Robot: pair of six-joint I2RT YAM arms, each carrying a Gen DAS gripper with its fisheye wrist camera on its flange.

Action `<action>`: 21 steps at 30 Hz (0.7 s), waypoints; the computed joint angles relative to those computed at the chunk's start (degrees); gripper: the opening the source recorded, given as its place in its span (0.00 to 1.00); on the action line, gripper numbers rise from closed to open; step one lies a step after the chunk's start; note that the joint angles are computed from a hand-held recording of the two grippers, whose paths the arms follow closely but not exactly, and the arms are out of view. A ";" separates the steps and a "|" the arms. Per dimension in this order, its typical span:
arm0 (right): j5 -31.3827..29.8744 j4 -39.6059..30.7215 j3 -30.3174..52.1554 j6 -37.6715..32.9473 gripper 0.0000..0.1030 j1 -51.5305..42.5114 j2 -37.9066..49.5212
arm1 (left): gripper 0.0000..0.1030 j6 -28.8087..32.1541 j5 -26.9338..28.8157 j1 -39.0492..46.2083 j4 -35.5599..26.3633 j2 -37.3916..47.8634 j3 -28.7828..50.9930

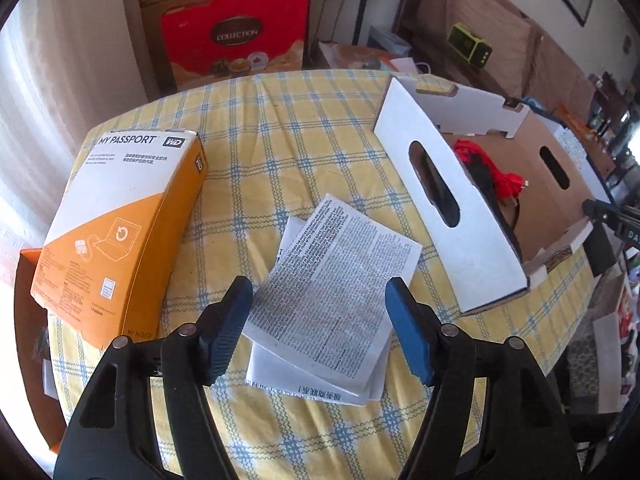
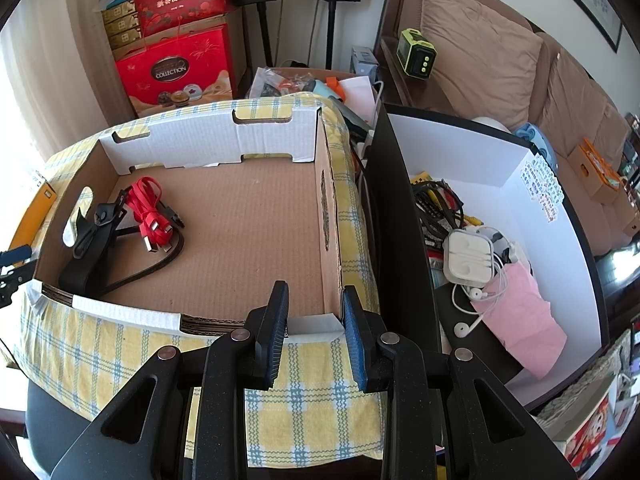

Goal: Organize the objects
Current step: 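Reach the left tool to the white paper manuals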

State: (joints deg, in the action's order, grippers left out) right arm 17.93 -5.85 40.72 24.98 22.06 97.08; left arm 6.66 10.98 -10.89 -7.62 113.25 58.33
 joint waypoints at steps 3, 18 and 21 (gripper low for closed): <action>0.01 0.09 -0.07 0.00 0.26 0.02 0.02 | 0.64 0.10 -1.16 -0.20 -1.58 2.92 2.92; -0.07 0.02 0.09 -0.04 0.26 0.03 0.00 | 0.46 3.46 1.88 1.48 -5.20 -2.09 -2.23; -0.05 0.02 0.11 0.01 0.26 0.07 0.04 | 0.45 4.52 2.42 1.25 -6.94 -4.19 -3.39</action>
